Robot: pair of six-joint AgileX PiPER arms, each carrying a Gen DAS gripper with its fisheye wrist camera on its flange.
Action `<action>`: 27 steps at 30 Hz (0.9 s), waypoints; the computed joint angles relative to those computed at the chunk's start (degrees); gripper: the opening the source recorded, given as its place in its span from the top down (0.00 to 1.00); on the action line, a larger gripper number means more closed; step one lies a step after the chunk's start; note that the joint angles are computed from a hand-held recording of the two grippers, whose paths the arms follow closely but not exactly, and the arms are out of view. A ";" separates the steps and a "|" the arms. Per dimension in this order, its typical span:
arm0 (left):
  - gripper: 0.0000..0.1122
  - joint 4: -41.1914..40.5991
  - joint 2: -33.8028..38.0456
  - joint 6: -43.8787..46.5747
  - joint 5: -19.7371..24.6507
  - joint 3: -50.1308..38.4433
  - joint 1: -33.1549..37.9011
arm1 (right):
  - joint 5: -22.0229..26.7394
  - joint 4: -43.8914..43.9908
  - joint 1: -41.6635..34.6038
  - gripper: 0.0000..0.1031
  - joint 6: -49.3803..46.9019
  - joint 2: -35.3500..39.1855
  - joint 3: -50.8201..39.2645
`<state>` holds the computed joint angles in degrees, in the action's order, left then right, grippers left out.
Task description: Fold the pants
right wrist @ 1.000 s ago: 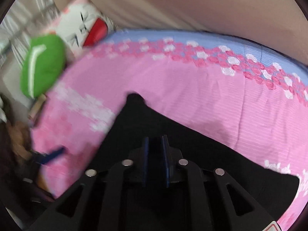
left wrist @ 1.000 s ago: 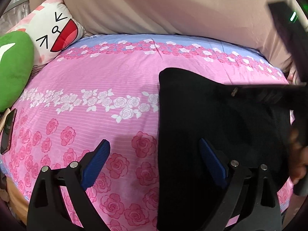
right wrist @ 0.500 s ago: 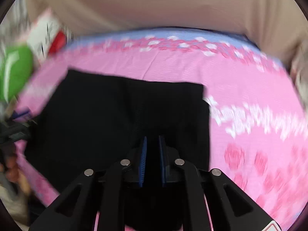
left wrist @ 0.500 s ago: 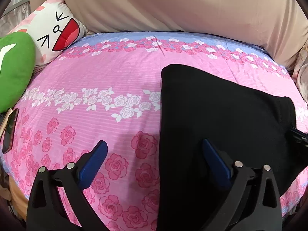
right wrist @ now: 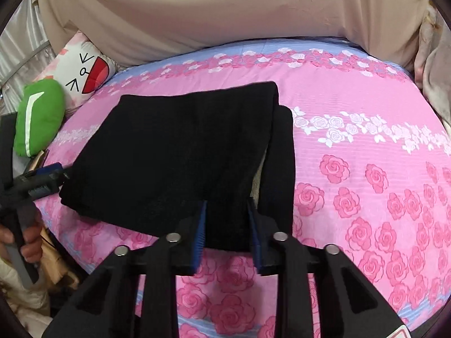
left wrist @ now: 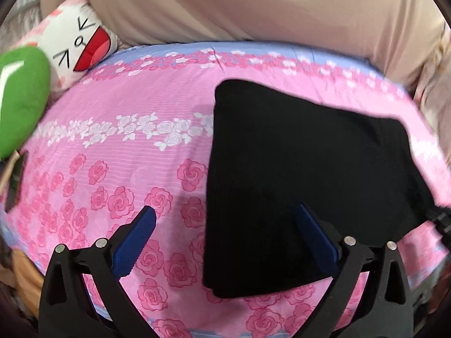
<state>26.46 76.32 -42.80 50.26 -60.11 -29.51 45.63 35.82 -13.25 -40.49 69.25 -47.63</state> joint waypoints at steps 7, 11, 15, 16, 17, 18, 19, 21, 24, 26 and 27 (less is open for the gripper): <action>0.12 5.08 1.79 -5.61 1.02 0.73 -3.43 | 1.06 5.36 -5.92 0.69 -6.45 3.47 1.32; 0.12 4.99 2.09 -5.40 1.63 0.14 -3.31 | 2.51 5.52 -6.72 0.58 -2.93 -0.19 0.46; 0.12 4.52 2.02 -5.25 1.59 0.00 -3.15 | -0.96 0.41 -2.17 0.58 3.98 -3.88 -0.62; 0.12 4.47 1.91 -5.15 1.56 0.02 -3.19 | -0.64 1.44 -1.26 0.58 3.62 -4.54 -1.07; 0.12 4.61 2.00 -5.24 1.69 -0.07 -3.29 | -0.17 2.83 -0.14 0.58 2.25 -4.50 -1.54; 0.12 4.78 2.06 -5.42 1.77 -0.08 -3.39 | -0.57 3.53 1.42 0.58 1.35 -3.55 -2.10; 0.12 4.86 2.01 -5.55 1.76 -0.01 -3.45 | -1.30 3.73 3.35 0.60 0.95 -2.75 -2.38; 0.12 4.77 2.05 -5.38 1.64 -0.01 -3.35 | -5.47 -0.98 7.96 0.67 5.17 0.00 -2.63; 0.12 4.23 1.87 -4.83 0.83 0.36 -2.95 | -10.63 -1.00 5.79 1.00 4.18 7.03 -2.15; 0.12 3.78 1.97 -3.94 -0.25 0.93 -2.23 | -3.86 7.54 0.14 0.98 -1.09 7.72 -3.19; 0.12 2.75 1.79 -3.16 -1.04 1.27 -1.53 | -1.33 9.32 -1.92 0.90 -1.45 6.84 -3.55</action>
